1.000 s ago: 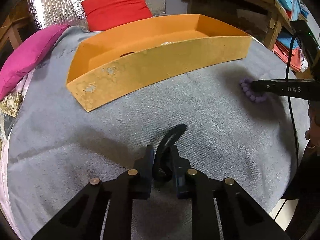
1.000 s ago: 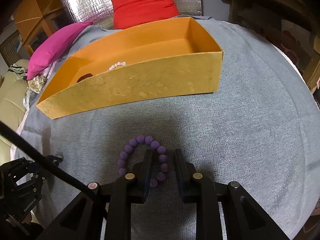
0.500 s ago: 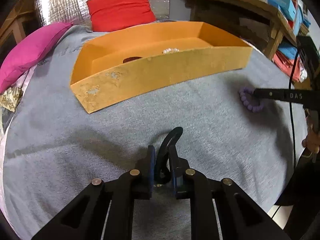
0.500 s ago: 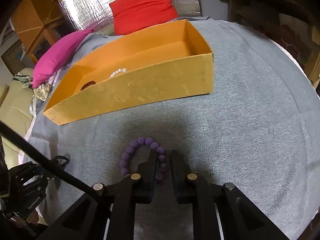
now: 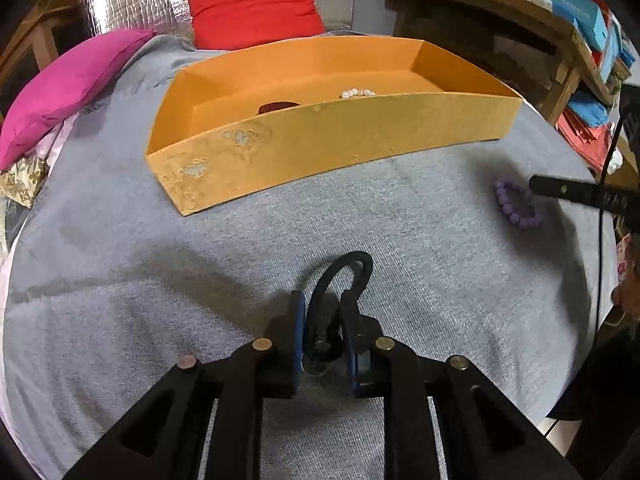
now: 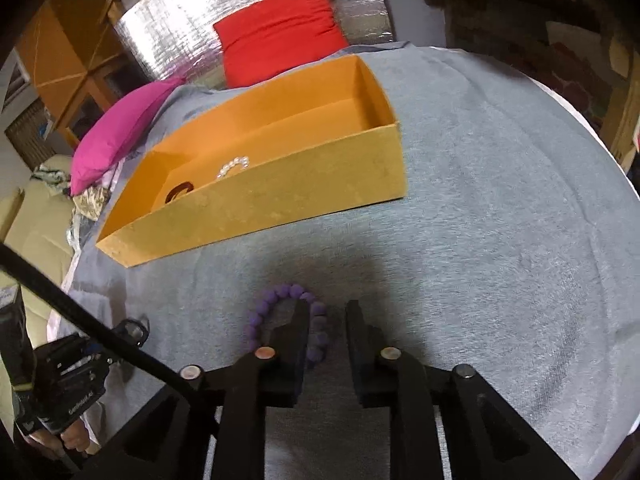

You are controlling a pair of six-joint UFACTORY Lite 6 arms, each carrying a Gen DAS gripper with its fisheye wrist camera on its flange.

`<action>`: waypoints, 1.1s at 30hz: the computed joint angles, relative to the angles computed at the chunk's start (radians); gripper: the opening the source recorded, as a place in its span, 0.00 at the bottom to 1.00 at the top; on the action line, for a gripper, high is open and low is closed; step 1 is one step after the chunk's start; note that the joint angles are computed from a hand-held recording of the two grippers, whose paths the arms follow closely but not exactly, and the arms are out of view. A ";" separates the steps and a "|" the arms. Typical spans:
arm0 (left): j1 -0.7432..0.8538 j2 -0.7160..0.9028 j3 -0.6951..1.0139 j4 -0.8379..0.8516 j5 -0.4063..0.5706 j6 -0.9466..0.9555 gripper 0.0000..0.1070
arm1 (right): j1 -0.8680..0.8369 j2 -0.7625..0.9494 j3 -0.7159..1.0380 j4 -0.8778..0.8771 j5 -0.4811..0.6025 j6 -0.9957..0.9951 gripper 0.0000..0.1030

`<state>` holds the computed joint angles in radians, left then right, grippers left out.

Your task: Organize jewelry

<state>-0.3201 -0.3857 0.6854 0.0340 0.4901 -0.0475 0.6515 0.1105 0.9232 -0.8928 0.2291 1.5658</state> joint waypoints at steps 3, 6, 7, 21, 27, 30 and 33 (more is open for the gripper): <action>0.010 -0.001 -0.001 -0.038 -0.002 0.034 0.17 | 0.037 0.061 0.059 0.018 0.064 -0.035 0.20; 0.008 -0.001 -0.004 -0.065 -0.007 0.054 0.16 | 0.067 0.117 0.106 0.039 0.103 -0.063 0.21; 0.005 -0.004 -0.006 -0.068 -0.009 0.054 0.12 | 0.078 0.129 0.114 0.010 0.121 -0.043 0.21; 0.047 -0.133 -0.026 -0.111 0.003 0.078 0.05 | 0.180 0.191 0.192 -0.156 0.252 0.089 0.11; 0.123 -0.158 -0.023 -0.191 0.015 0.166 0.05 | 0.138 0.099 0.113 -0.257 0.145 0.200 0.11; 0.154 -0.170 -0.027 -0.227 0.021 0.212 0.05 | 0.122 0.050 0.068 -0.294 0.113 0.244 0.11; 0.168 -0.173 -0.031 -0.288 0.030 0.294 0.05 | 0.108 0.015 0.033 -0.308 0.104 0.249 0.11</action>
